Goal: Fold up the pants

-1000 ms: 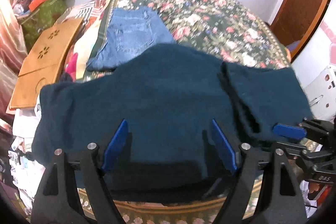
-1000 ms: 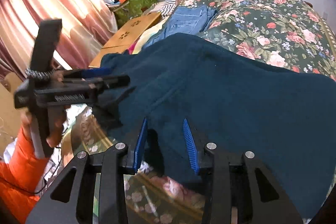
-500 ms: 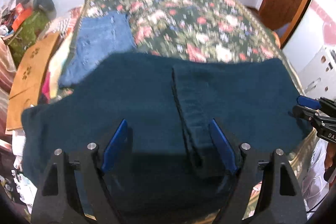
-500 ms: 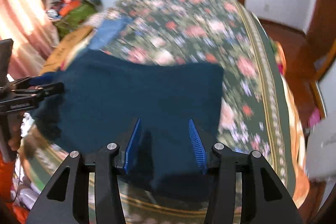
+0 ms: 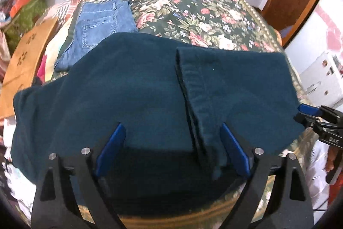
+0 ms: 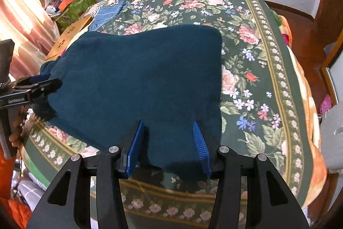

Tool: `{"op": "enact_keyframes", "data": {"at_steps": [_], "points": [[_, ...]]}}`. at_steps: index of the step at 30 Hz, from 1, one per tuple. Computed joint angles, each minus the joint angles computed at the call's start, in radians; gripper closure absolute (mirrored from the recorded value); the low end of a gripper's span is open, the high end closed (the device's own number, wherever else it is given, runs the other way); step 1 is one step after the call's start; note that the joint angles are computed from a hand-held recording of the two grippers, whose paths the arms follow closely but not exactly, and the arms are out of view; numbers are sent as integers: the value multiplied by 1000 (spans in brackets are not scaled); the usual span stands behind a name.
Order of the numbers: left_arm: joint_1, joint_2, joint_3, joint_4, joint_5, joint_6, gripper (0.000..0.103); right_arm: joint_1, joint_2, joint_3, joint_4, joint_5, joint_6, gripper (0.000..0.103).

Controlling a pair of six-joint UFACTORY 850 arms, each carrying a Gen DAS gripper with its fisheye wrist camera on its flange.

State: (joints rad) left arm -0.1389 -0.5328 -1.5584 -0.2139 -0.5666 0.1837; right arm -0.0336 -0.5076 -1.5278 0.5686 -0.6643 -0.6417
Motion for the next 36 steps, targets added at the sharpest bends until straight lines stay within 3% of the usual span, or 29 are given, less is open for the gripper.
{"op": "enact_keyframes", "data": {"at_steps": [5,7,11,18,20,23,28,34,36], "points": [[38,90,62,27,105,-49,12,20,4,-36,15,29,-28,59],[50,131,95,183,162,-182,12,34,3,-51,36,38,-51,59],[78,177,140,424,205,-386,12,73,-12,-94,52,33,-80,59],[200,196,186,323,214,-339,7,152,-35,-143,61,56,-100,59],[241,183,186,183,191,-228,7,176,-49,-161,62,49,-95,59],[315,141,165,-49,80,-71,7,205,-77,-191,51,34,-70,59],[402,87,167,-232,-44,31,7,243,-124,-244,49,-5,-48,59],[456,58,205,-467,-169,188,7,278,-201,-312,-34,-65,36,59],[467,26,199,-518,-223,194,7,288,-189,-283,-46,-27,23,59]]}}
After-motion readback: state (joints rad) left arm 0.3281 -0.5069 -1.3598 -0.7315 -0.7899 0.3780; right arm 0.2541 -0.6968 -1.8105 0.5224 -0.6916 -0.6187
